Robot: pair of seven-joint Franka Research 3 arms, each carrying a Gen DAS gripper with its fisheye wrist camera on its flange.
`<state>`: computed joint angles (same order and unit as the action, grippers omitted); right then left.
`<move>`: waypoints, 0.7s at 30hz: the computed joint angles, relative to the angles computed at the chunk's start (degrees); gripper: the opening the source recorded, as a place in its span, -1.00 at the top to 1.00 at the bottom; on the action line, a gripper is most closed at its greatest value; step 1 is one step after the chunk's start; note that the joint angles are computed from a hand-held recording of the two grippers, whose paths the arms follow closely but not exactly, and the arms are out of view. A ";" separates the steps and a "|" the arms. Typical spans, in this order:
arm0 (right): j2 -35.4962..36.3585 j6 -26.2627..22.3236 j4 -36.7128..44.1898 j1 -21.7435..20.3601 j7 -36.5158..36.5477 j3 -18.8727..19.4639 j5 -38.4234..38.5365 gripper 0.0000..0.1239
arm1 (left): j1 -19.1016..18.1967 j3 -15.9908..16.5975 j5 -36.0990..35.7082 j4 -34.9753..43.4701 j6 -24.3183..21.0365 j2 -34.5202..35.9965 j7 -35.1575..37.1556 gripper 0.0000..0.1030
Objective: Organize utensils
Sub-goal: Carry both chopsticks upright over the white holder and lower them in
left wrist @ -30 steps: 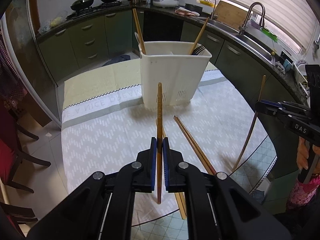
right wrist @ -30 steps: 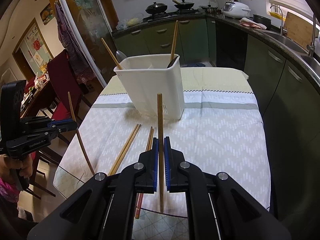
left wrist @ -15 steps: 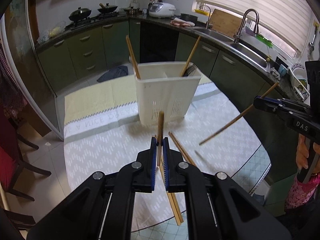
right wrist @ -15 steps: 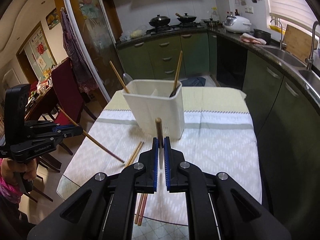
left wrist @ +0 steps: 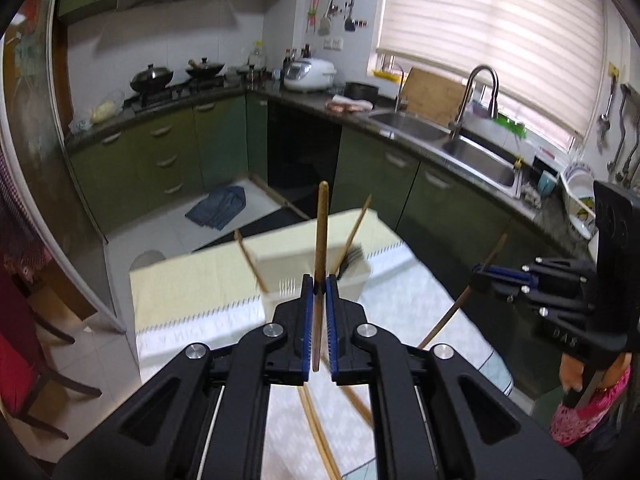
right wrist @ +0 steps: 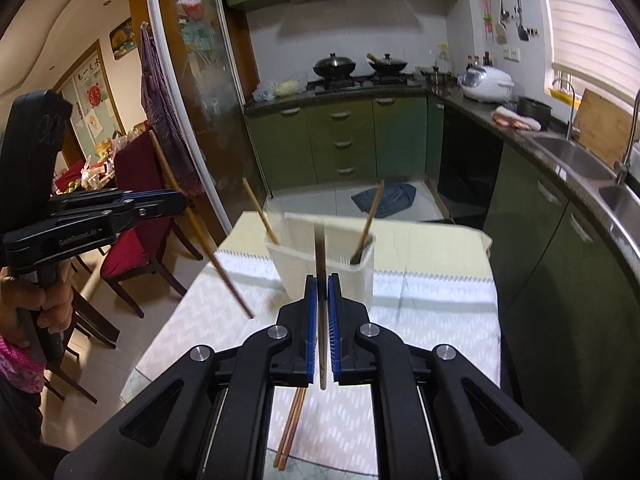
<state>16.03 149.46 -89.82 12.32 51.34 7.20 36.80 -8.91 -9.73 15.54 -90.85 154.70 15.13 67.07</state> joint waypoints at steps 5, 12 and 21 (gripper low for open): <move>2.35 -1.59 7.42 0.12 2.10 -0.02 -0.67 0.90 | -0.96 0.86 1.76 7.83 -1.22 3.71 -0.94 0.88; 5.88 -3.95 15.73 1.24 6.41 -0.23 -5.48 0.93 | -1.87 1.59 2.38 19.10 -5.47 9.75 -0.07 0.88; 7.67 -8.38 16.11 0.42 5.85 0.36 -6.10 0.92 | -2.12 1.93 1.19 26.25 -7.29 15.22 1.62 0.88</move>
<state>23.70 141.08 -73.71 12.74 57.19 7.57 30.69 -11.03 -7.79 16.72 -64.60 147.41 30.35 68.68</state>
